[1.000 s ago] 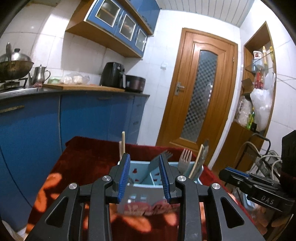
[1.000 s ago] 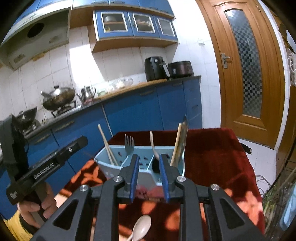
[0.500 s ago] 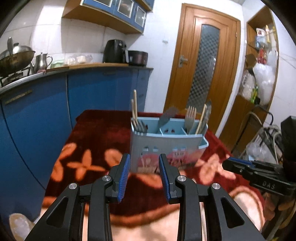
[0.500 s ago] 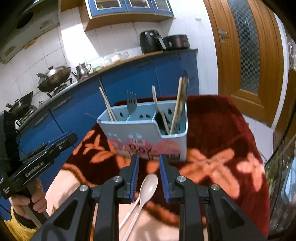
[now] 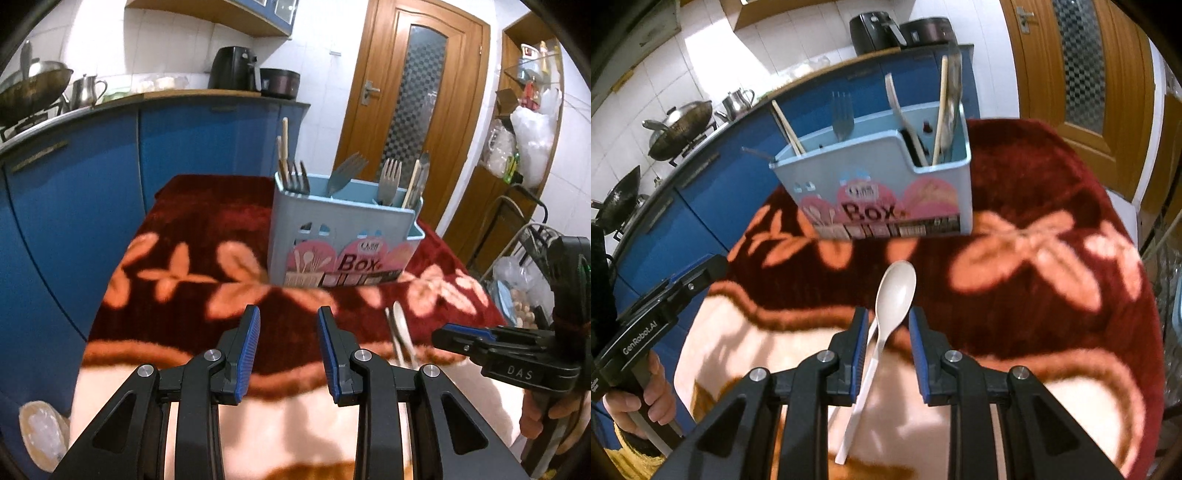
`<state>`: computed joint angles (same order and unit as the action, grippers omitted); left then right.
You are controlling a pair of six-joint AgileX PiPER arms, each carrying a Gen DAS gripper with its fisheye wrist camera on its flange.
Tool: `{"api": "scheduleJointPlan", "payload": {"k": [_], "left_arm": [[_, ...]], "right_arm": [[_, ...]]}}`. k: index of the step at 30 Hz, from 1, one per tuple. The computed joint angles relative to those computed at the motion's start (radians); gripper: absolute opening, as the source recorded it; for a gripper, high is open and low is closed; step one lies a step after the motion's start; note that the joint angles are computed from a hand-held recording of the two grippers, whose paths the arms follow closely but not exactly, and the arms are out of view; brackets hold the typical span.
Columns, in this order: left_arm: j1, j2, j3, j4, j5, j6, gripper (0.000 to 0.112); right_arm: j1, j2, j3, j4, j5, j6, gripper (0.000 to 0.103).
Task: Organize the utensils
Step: 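Move both open tools back down to the remaining utensils, then grasp the white plastic spoon by its handle with the right tool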
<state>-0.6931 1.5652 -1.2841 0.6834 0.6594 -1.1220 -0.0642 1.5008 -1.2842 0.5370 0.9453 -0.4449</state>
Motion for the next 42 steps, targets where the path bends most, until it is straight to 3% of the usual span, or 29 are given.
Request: {"api": "scheduleJointPlan", "payload": {"k": [23,32,42], "left_arm": [[0.065,-0.023,0.096,-0.090,-0.084,0.037,0.032],[0.039,-0.001,0.069,-0.093,-0.071,0.048,0.032],[0.030,0.050,0.007,-0.209,-0.074,0.152,0.032]], "right_arm": [[0.049,0.088,-0.020,-0.073,0.010,0.120,0.024],[-0.034,0.090,0.012,0.089,0.024,0.000,0.009],[-0.143,-0.007,0.098,0.245,0.005,-0.170,0.008]]}}
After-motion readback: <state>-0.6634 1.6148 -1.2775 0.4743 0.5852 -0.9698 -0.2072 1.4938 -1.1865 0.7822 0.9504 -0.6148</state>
